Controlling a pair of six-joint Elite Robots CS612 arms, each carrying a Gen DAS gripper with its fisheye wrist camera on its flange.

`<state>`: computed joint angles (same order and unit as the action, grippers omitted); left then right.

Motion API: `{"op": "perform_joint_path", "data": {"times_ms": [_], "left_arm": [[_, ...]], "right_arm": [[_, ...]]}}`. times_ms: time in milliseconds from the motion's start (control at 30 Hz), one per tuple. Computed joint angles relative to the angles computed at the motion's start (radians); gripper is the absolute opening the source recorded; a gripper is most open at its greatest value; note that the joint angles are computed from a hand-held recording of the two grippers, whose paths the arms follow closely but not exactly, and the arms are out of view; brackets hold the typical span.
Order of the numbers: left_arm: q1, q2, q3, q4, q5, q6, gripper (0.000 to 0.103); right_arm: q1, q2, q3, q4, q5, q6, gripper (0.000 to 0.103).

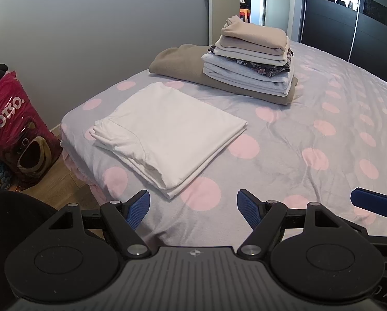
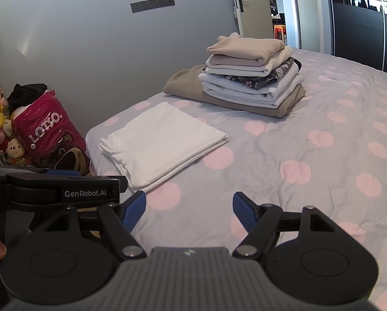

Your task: Fold clothes

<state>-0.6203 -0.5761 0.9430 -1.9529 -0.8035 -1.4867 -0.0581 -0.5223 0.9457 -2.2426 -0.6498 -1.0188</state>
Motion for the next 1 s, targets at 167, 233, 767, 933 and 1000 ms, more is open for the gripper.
{"op": "perform_joint_path", "data": {"times_ms": [167, 233, 767, 933, 1000], "left_arm": [[0.0, 0.003, -0.006, 0.007, 0.002, 0.002, 0.073], [0.0, 0.004, -0.008, 0.006, 0.0, 0.002, 0.073], [0.001, 0.005, -0.011, 0.005, -0.006, 0.014, 0.073], [-0.001, 0.009, -0.016, 0.014, 0.002, 0.016, 0.072], [-0.001, 0.01, -0.017, 0.016, 0.007, 0.017, 0.072]], "right_arm": [[0.0, 0.0, 0.0, -0.001, -0.001, 0.001, 0.076], [0.0, 0.001, -0.001, 0.0, 0.0, 0.001, 0.076], [0.0, 0.005, -0.012, 0.013, -0.004, 0.002, 0.076], [0.0, 0.006, -0.013, 0.02, -0.004, -0.003, 0.076], [0.0, 0.006, -0.014, 0.021, -0.005, -0.004, 0.076]]}}
